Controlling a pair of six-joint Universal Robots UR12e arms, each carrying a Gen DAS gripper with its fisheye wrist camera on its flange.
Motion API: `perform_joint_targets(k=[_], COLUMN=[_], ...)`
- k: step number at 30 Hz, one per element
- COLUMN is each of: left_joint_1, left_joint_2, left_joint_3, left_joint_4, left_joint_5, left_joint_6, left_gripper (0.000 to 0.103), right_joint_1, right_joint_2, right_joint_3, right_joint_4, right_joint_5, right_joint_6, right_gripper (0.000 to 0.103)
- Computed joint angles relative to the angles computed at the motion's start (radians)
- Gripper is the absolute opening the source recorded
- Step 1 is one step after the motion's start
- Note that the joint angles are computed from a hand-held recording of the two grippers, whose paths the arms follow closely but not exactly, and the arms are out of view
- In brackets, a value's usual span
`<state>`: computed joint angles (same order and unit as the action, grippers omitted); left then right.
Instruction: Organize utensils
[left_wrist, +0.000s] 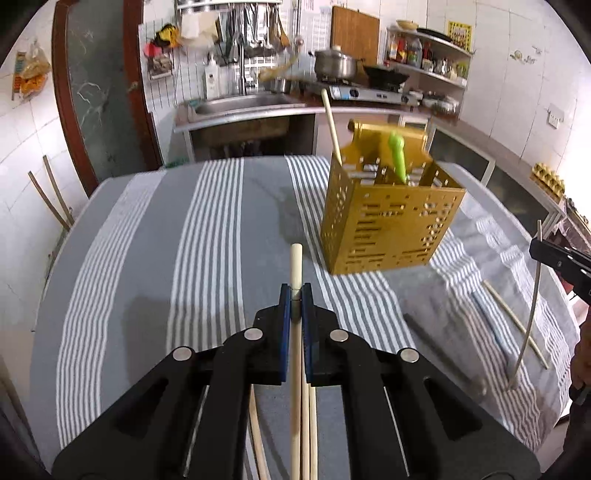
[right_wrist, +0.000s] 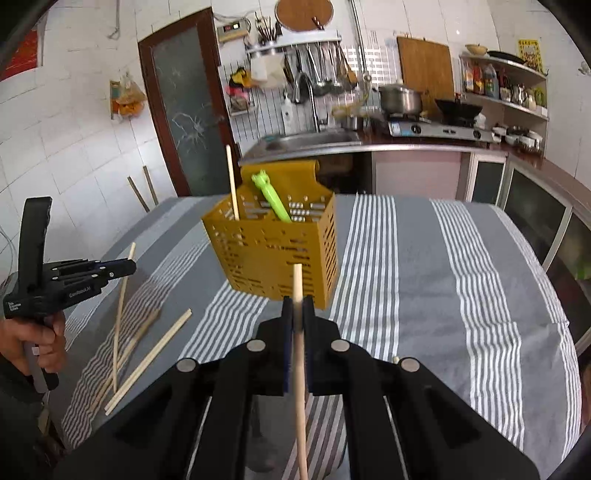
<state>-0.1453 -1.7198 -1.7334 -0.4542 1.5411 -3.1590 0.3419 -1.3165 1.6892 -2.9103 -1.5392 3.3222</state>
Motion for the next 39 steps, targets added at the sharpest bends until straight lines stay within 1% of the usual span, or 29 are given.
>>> perform_joint_targets(k=[7, 14, 23, 27, 39], left_joint_1=[-0.008, -0.016, -0.027, -0.035, -0.032], left_joint_2=[0.03, 0.056, 0.064, 0.057, 0.045], left_joint_3=[-0.026, -0.039, -0.014, 0.003, 0.05], left_joint_4=[0.072, 0.163, 0.212, 0.227, 0.274], left_joint_5=[0.008, 0.014, 0.009, 0.025, 0.018], left_joint_6=[0.003, -0.003, -0.012, 0.017, 0.007], left_gripper=[0.004, 0.004, 0.004, 0.004, 0.004], right_joint_1=[-0.001, 0.004, 0.007, 0.003, 0.0], right_joint_2=[-0.013, -0.032, -0.047, -0.052, -0.043], right_joint_3=[0.023, 0.03, 0.022, 0.016, -0.028], right_joint_4=[-0.087, -0.137, -0.191, -0.21, -0.25], right_joint_5=[-0.006, -0.028, -0.05, -0.06, -0.075], right_joint_6=[0.0, -0.012, -0.034, -0.041, -0.058], right_gripper=[0.006, 0.006, 0.006, 0.006, 0.006])
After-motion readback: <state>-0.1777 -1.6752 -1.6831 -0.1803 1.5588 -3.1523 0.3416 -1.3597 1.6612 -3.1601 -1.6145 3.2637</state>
